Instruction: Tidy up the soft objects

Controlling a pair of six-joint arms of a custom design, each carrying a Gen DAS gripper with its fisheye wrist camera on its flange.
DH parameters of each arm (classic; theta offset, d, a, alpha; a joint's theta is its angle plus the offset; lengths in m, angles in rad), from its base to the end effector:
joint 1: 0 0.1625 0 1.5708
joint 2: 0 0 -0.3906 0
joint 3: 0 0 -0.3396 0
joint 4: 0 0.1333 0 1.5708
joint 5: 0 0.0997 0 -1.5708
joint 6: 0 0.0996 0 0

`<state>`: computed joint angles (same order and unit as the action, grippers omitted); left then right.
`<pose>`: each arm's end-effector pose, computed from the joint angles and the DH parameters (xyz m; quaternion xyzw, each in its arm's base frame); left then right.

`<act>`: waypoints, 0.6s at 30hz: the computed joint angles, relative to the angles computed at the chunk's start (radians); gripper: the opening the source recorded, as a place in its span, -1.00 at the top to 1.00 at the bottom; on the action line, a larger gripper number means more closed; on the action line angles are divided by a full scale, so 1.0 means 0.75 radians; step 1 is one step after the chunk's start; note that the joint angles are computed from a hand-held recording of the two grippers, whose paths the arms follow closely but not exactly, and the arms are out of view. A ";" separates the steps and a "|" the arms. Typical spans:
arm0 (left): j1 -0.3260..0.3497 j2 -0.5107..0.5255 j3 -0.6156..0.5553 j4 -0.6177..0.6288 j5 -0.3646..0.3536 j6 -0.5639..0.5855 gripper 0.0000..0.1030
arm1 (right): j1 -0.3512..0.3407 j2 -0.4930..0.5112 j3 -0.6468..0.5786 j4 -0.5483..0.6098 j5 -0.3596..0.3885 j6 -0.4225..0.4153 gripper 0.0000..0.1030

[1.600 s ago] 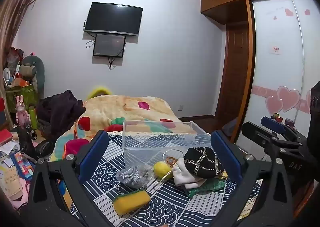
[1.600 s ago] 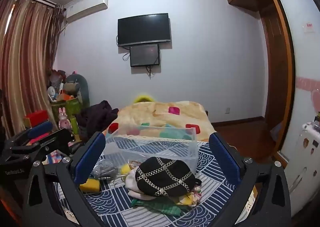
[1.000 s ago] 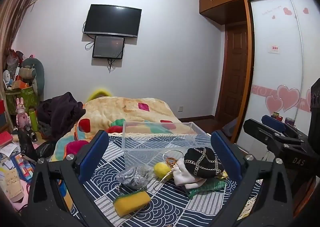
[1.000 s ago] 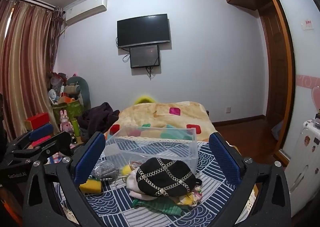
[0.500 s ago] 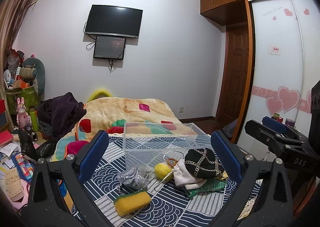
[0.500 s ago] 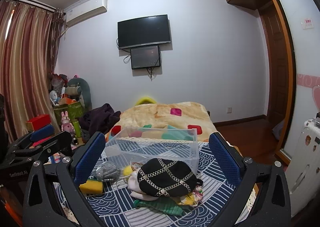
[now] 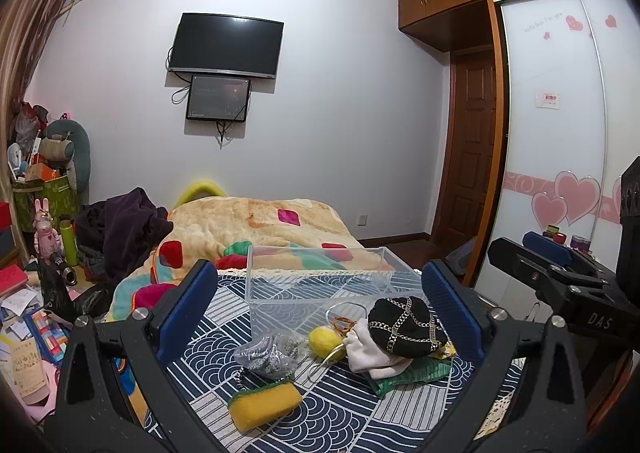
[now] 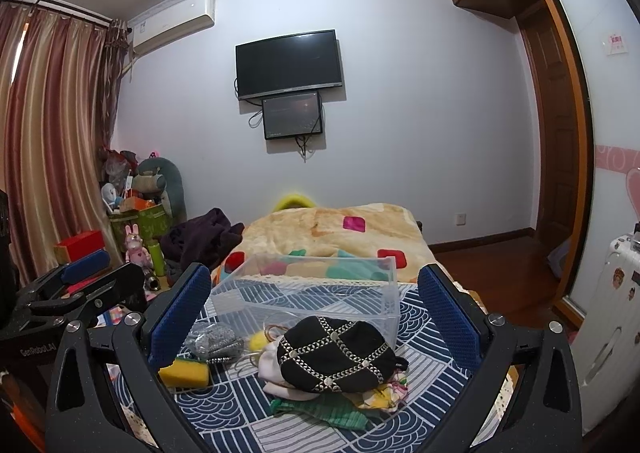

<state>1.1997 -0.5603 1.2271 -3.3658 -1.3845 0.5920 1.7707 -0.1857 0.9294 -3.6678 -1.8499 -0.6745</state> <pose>-0.1229 -0.7343 0.2082 0.3456 0.7688 -0.5204 0.1368 0.2524 -0.7129 0.0814 0.2480 -0.7364 0.5772 0.2512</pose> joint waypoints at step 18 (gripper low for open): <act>-0.001 -0.001 0.004 -0.004 0.000 0.001 -1.00 | -0.002 -0.008 0.011 0.002 0.013 0.002 -1.00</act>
<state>1.1990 -0.5609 1.2303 -3.3688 -1.3848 0.5928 1.7690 -0.1914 0.9377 -3.6661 -1.8403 -0.6730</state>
